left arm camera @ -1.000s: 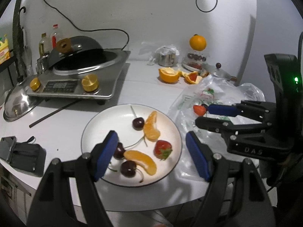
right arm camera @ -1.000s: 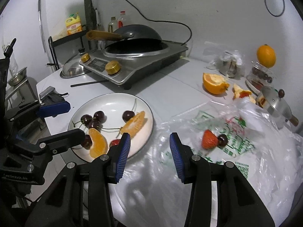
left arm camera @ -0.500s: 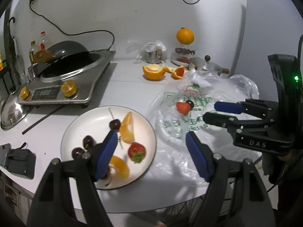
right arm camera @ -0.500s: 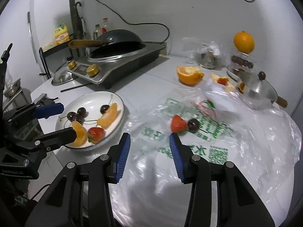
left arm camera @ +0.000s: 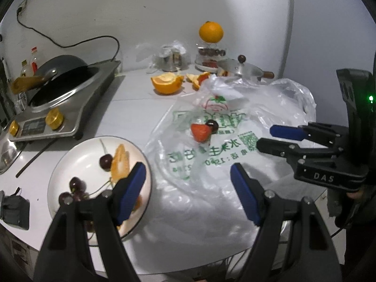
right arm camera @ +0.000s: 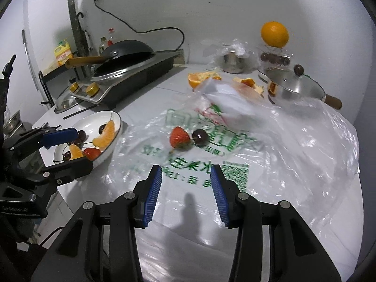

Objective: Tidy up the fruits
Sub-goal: 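Move both open grippers from the plate back over the plastic bag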

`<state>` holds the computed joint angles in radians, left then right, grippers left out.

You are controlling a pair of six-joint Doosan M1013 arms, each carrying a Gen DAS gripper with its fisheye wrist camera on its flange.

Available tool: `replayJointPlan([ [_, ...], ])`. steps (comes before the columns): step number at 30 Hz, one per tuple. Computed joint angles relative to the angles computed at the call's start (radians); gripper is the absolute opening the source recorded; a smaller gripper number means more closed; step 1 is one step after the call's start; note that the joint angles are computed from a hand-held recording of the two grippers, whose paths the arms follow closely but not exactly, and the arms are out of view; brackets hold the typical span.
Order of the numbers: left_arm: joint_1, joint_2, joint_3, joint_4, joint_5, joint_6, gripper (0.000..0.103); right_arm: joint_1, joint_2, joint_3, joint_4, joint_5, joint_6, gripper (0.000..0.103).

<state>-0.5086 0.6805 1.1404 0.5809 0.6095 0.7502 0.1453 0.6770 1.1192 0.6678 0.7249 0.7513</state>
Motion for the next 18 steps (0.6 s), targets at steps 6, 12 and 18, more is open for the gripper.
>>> replayJointPlan([
  [6,-0.002,0.036,-0.064,-0.029,0.036,0.045,0.076,-0.012,0.024,-0.03,0.011,0.026,-0.004,0.045],
  [12,0.002,0.059,-0.103,-0.047,0.052,0.068,0.076,-0.013,0.057,-0.081,0.006,0.053,0.008,0.045],
  [18,0.013,0.071,-0.117,-0.038,0.049,0.06,0.076,-0.003,0.1,-0.149,-0.027,0.08,0.036,0.041],
])
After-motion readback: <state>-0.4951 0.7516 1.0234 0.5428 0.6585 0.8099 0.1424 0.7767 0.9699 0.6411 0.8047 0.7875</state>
